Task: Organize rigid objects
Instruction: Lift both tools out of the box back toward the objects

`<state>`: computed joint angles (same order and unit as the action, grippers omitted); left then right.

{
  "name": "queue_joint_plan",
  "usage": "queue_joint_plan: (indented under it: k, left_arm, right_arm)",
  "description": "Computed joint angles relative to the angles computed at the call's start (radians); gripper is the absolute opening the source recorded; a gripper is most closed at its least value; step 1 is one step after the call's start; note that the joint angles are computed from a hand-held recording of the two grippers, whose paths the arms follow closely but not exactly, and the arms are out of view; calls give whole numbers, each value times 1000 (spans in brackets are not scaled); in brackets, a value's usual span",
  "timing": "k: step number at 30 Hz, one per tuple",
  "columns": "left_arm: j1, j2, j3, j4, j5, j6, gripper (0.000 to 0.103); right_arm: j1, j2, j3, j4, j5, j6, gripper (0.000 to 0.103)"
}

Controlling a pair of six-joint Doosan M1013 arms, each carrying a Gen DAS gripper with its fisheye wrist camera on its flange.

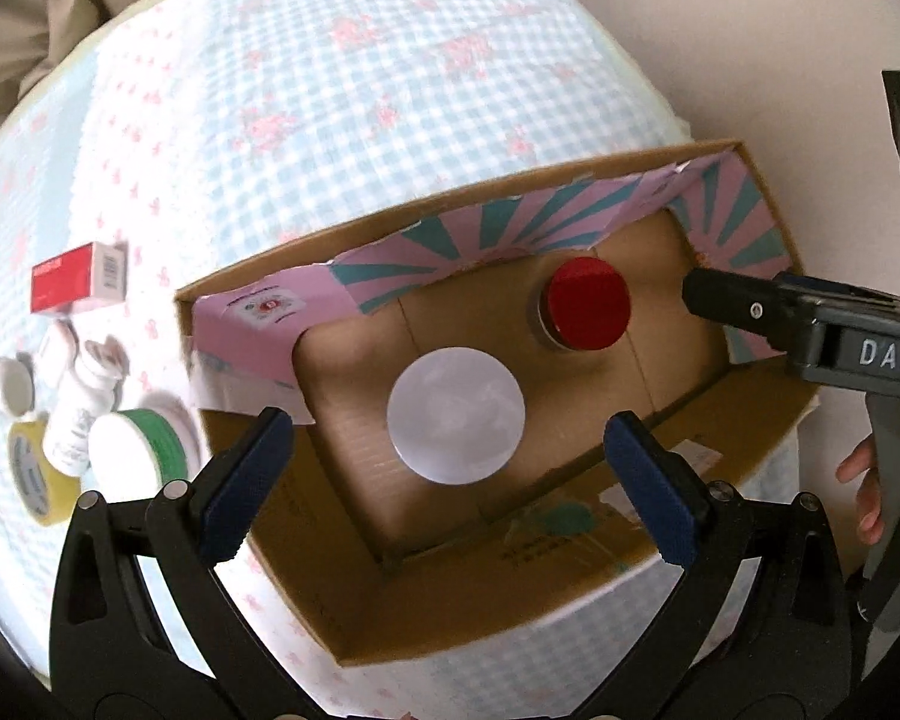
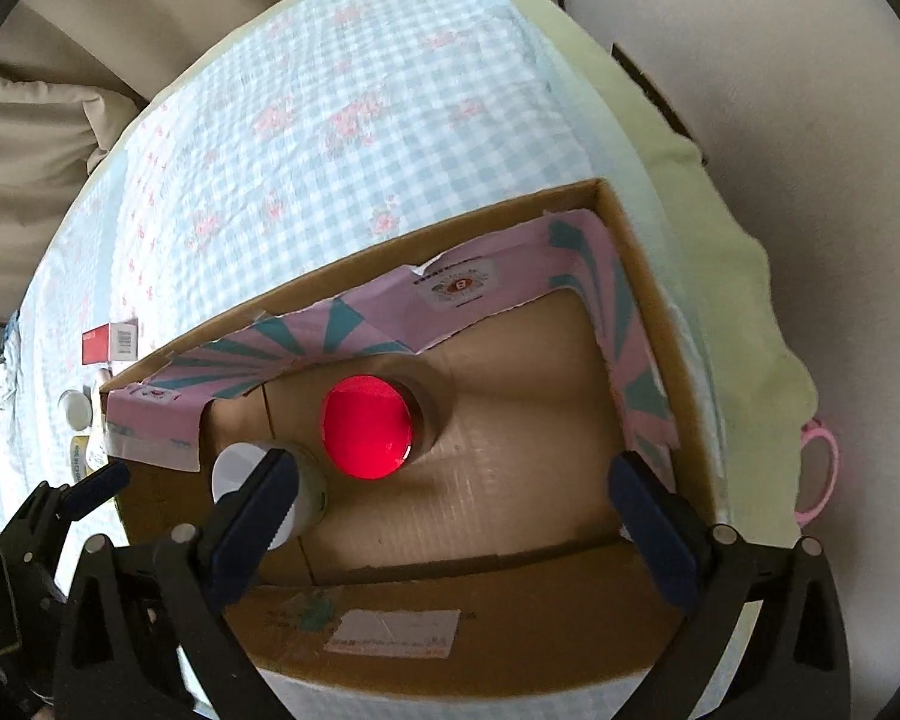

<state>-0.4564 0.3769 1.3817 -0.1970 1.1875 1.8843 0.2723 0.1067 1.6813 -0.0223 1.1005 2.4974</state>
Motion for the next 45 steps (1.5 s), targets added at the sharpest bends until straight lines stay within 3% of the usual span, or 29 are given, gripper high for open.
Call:
queue_joint_plan:
  k: [9, 19, 25, 32, 39, 45]
  left_arm:
    - [26, -76, 15, -24, -33, 21, 103]
    - [117, -201, 49, -77, -53, 99, 103]
    - [235, -263, 50, -132, -39, 183, 103]
    - [421, -285, 42, -191, 7, 289, 103]
    - [566, -251, 15, -246, 53, 373, 103]
    - [643, -189, -43, -263, 91, 455, 103]
  right_arm:
    - [47, -14, -55, -57, 108, 68, 103]
    - [199, -3, -169, -228, 203, 186, 103]
    - [309, 15, -261, -329, 243, 248, 103]
    - [438, 105, -424, -427, 304, 305, 103]
    - [507, 224, -571, -459, 349, 297, 103]
    - [539, 330, -699, -465, 376, 305, 103]
